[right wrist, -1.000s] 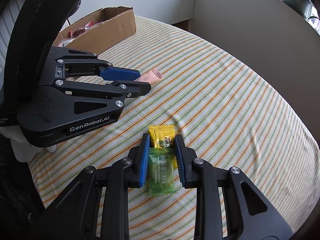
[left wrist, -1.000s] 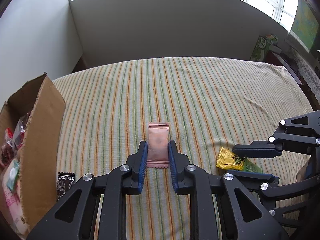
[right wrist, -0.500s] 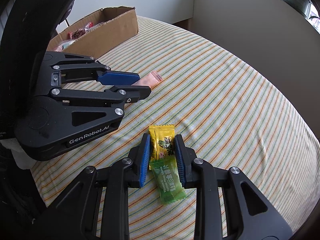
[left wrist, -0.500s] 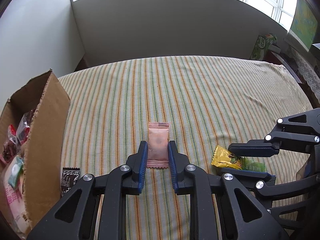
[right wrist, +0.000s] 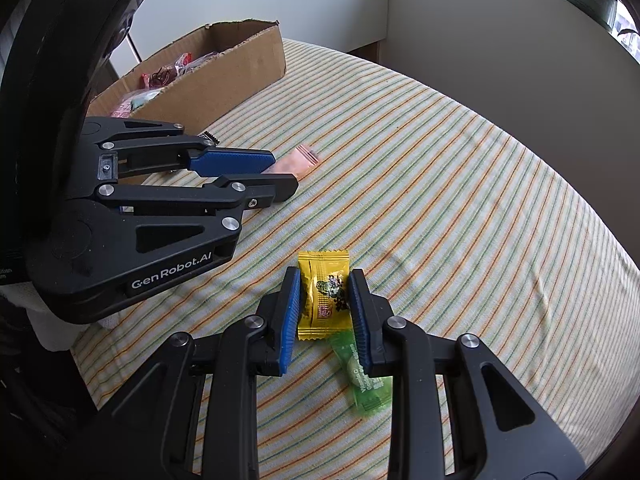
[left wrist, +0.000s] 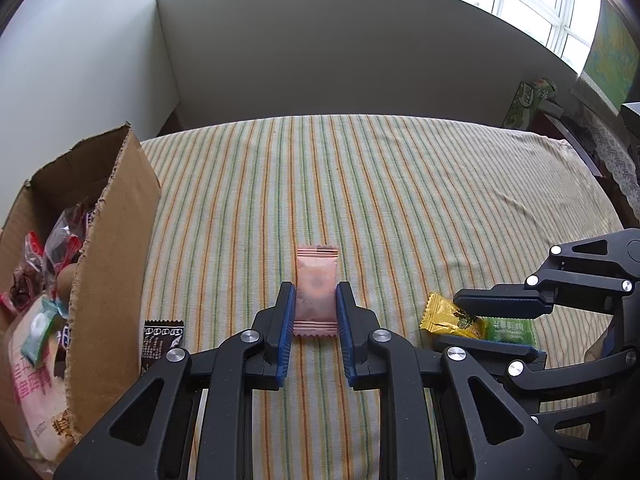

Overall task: Organize snacks
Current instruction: 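Carry the pink wrapper to the box with the left while the right carries the yellow candy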

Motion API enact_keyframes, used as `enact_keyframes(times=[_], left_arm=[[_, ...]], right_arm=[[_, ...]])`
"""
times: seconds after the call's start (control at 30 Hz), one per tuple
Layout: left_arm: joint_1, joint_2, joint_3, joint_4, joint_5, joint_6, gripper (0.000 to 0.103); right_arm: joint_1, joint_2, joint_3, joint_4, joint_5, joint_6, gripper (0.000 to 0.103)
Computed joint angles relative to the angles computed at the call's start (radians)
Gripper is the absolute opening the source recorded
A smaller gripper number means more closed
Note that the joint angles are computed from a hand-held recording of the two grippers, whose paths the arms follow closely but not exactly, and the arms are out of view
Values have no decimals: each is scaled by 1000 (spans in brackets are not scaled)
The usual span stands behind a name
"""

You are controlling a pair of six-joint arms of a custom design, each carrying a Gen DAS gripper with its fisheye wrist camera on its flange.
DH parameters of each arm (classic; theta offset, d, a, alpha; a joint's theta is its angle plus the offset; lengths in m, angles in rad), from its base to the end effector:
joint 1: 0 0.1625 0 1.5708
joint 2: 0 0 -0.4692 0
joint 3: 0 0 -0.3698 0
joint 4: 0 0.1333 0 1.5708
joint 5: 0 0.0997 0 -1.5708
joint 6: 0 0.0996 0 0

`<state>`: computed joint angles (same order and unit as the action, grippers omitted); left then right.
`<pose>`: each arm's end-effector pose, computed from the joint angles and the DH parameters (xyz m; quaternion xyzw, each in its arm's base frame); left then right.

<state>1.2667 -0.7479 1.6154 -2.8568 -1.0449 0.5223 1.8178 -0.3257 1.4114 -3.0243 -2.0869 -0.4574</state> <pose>-0.0375 -0.7316 0.1614 0.3298 0.8868 -0.1717 0.2746 0.2628 -0.6981 -0.0595 0.2841 -0.9083 0.1495 0.2681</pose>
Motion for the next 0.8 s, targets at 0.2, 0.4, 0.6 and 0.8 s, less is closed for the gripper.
enact_keyframes(times=[0.2, 0.4, 0.6, 0.8], left_arm=[[-1, -15, 9, -2, -23, -5, 19], [-6, -56, 30, -18, -86, -18, 19], [-5, -110, 71, -67, -138, -10, 19], [13, -164, 108, -134, -159, -6, 19]], right_arm=[[-4, -29, 34, -35, 43, 37, 25], [-5, -70, 69, -91, 67, 69, 25], [14, -87, 73, -124, 73, 74, 25], [45, -74, 37, -108, 84, 70, 25]])
